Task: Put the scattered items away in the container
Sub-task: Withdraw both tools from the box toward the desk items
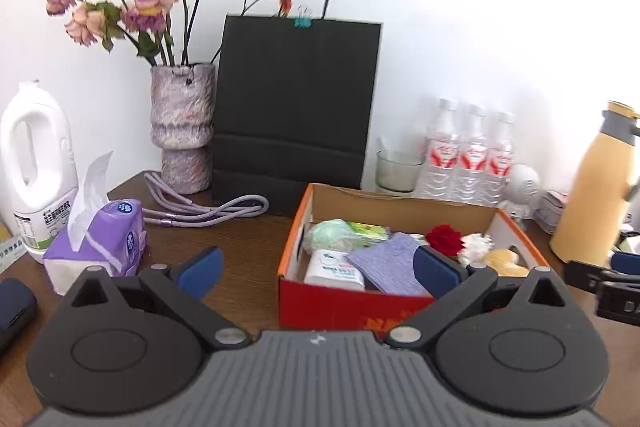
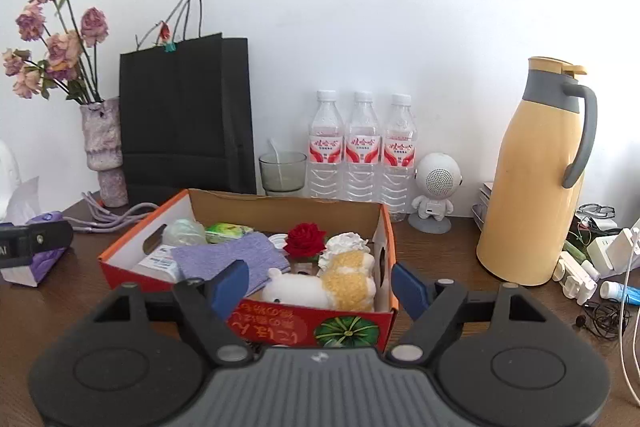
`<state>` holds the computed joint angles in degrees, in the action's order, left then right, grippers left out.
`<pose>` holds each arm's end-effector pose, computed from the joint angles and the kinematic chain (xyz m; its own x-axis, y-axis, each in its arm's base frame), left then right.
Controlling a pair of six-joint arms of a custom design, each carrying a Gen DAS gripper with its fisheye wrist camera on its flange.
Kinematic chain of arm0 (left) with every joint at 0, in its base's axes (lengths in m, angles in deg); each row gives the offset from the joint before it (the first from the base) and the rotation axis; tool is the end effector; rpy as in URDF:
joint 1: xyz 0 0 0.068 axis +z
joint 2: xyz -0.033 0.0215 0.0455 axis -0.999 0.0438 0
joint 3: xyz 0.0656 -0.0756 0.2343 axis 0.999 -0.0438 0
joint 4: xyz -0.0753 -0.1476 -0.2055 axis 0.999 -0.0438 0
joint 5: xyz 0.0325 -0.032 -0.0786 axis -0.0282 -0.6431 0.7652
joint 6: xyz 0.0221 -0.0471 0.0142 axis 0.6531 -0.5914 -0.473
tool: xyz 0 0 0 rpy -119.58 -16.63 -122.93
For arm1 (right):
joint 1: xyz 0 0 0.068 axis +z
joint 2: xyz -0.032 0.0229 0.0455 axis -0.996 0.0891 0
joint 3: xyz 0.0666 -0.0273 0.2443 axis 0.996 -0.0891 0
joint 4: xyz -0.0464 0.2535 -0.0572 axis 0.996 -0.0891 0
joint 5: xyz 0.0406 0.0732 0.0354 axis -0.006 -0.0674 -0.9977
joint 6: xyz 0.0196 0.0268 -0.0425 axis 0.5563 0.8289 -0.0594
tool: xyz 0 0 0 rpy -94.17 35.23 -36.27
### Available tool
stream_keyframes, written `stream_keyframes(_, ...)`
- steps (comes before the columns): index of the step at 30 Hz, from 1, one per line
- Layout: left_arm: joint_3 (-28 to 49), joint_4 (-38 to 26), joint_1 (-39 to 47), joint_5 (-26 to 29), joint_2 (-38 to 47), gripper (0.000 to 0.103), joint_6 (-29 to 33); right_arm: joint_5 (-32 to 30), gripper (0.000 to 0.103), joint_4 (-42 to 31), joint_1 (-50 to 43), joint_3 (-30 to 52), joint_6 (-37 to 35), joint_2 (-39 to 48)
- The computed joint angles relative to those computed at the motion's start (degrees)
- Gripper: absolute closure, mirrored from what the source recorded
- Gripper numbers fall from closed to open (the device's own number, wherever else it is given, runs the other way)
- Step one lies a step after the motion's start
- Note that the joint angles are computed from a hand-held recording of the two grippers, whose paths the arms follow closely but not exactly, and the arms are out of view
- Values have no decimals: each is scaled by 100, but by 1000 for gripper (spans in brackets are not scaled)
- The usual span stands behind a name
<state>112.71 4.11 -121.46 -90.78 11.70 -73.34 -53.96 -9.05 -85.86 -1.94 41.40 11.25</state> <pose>0.2695 -0.1497 0.1931 -0.3308 -0.2042 -0.9214 -0.3638 0.9285 -0.0752 0.3711 0.0089 0.1982 -0.3586 -0.1732 -0.9173 -0.4478 0.8941 0.0062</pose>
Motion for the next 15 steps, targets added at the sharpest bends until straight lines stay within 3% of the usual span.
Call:
stream_keyframes(2, -448, -84, -713, -716, -267, 0, -483, -123, 24, 396, -157, -976, 401, -708)
stream_keyframes(4, -807, -652, -1646, -1480, -418, 0, -1510, -387, 19, 787, -450, -2009, 713, -1441)
stream_keyframes(5, -825, -1307, -2139, -1789, -373, 0, -2328, -634, 17, 1123, -694, -2615, 820, -1805)
stream_keyframes(7, -402, -3238, -3015, -2182, 287, 0, -4544, -1094, 14, 1699, -1217, -3712, 751, -2377)
stream_keyframes(8, -161, -4013, -3377, -2085, 671, 0, -5246, -1159, 14, 1437, -1387, -3924, 474, -2585)
stream_keyframes(9, -34, -4321, -3573, -1927, 858, 0, -5378, -1190, 14, 1070, -1530, -4018, 209, -2746)
stream_keyframes(12, 99, -4455, -3733, -1718, 1103, 0, -5286, -1449, 16, 351, -1793, -4018, -360, -2816)
stream_keyframes(15, -364, -3236, -3266, -1466, 495, 0, -4119, -1212, 17, 305, -1593, -3781, -403, -2576)
